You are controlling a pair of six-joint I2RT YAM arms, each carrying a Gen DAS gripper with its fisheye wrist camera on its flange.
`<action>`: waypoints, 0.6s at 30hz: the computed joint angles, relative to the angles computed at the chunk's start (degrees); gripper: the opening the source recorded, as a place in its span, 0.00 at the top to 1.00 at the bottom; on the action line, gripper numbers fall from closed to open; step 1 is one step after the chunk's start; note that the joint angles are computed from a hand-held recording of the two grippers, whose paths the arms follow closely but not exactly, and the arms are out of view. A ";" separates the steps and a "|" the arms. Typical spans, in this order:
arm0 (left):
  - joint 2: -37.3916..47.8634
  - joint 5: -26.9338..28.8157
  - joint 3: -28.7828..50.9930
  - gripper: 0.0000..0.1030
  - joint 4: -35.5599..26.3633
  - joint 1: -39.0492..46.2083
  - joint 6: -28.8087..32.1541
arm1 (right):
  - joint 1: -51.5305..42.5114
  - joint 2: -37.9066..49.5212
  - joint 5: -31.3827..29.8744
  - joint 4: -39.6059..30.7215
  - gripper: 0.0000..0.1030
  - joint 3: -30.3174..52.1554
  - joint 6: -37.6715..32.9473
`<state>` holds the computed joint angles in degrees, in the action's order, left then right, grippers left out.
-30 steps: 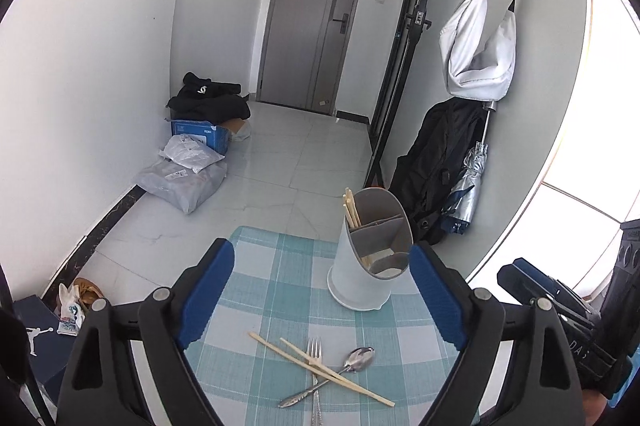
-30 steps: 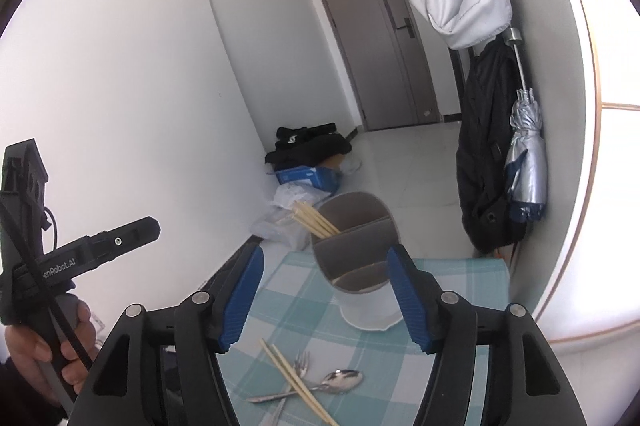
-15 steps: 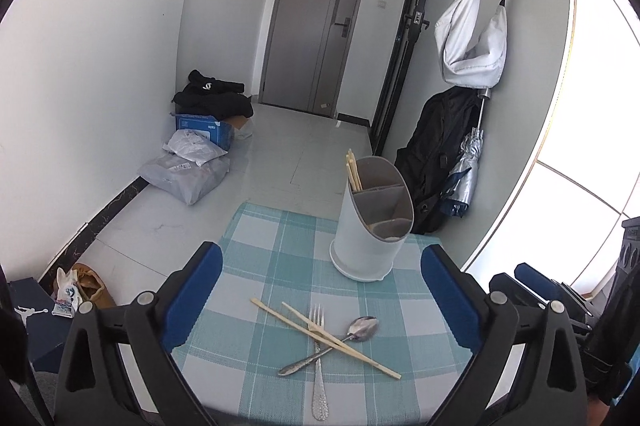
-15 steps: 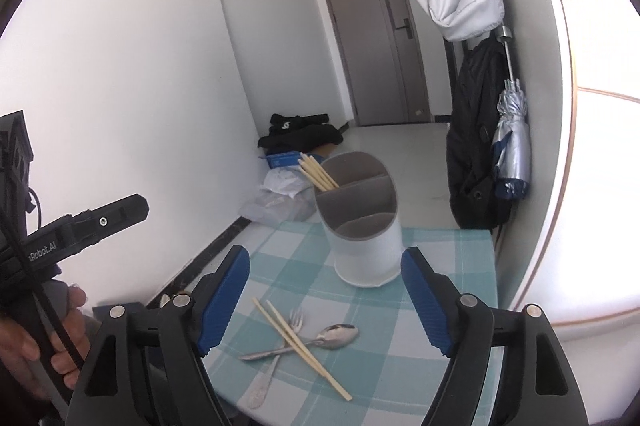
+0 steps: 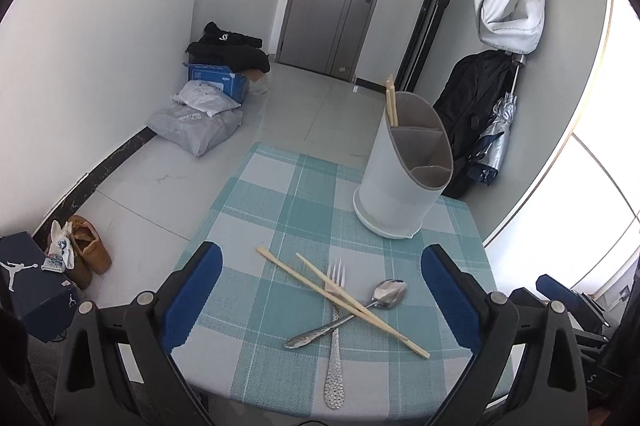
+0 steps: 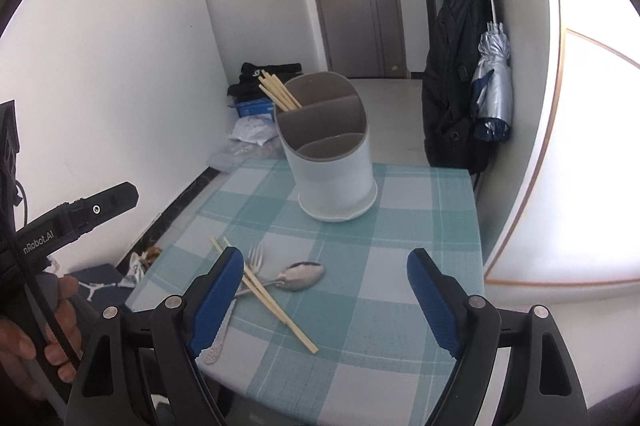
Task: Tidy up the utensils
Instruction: 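Move both grippers back above the remaining chopsticks, fork and spoon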
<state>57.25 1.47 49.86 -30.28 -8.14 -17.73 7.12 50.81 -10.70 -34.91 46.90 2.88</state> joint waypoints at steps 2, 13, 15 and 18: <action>0.92 1.09 0.19 0.05 -0.72 1.27 0.15 | 0.57 1.50 0.08 -0.07 0.18 -0.03 0.26; 5.00 12.73 3.14 0.05 -4.22 11.78 -0.67 | 6.69 12.97 4.50 1.96 0.16 2.91 2.17; 6.05 14.69 3.93 0.05 -4.96 13.65 -0.79 | 7.83 16.02 5.01 1.71 0.16 4.56 1.74; 7.13 16.71 5.00 0.05 -6.21 16.24 -0.92 | 9.69 20.35 7.14 1.65 0.16 7.04 0.31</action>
